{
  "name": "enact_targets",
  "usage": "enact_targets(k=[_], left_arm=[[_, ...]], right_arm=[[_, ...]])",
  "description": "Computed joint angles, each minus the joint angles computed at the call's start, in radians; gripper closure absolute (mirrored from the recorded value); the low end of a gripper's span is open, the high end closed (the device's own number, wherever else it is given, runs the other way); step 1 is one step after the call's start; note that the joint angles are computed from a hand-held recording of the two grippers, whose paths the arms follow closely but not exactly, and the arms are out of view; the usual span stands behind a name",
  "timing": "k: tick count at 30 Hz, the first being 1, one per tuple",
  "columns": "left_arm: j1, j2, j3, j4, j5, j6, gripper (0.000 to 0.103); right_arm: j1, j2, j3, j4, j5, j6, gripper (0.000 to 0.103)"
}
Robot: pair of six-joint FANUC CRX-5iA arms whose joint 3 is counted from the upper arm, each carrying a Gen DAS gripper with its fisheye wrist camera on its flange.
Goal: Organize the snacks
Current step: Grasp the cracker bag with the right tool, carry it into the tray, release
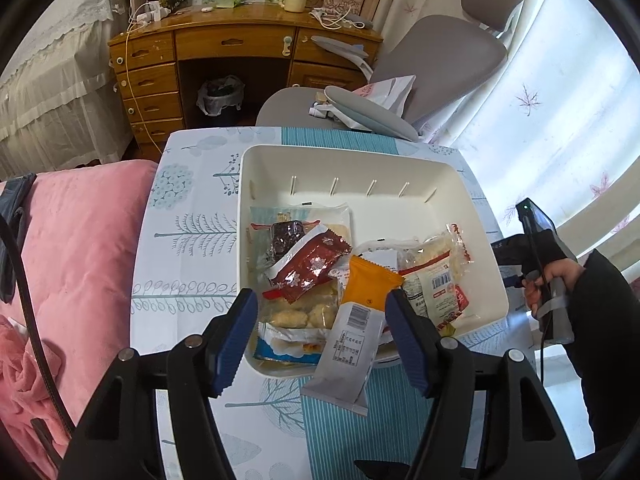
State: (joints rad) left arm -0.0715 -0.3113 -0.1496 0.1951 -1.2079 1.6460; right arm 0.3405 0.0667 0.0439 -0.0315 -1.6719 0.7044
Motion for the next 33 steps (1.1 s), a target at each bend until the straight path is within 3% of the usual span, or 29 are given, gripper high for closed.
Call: enact_targets(k=[11, 18, 22, 27, 30, 33], left_arm=[[0.011, -0.023, -0.005, -0.006, -0.044, 0.021, 0.031], [-0.001, -0.043, -0.012, -0.016, -0.065, 0.066, 0.031], [-0.027, -0.049, 0.006, -0.037, -0.077, 0.082, 0.031], [-0.065, -0.071, 0.031, -0.082, -0.085, 0.141, 0.025], [-0.091, -0.082, 0.047, -0.116, -0.092, 0.180, 0.024], [-0.118, -0.096, 0.059, -0.144, -0.104, 0.219, 0.021]], right_arm=[[-0.005, -0.178, -0.103, -0.027, -0.030, -0.111, 0.046], [0.095, -0.286, -0.045, -0.010, -0.009, -0.110, 0.045], [0.108, -0.257, 0.063, 0.016, 0.028, -0.029, 0.045], [0.168, -0.262, 0.083, 0.066, 0.165, 0.098, 0.045], [0.246, -0.299, 0.031, 0.142, 0.258, 0.126, 0.045], [0.263, -0.346, -0.022, 0.118, 0.345, 0.130, 0.044]])
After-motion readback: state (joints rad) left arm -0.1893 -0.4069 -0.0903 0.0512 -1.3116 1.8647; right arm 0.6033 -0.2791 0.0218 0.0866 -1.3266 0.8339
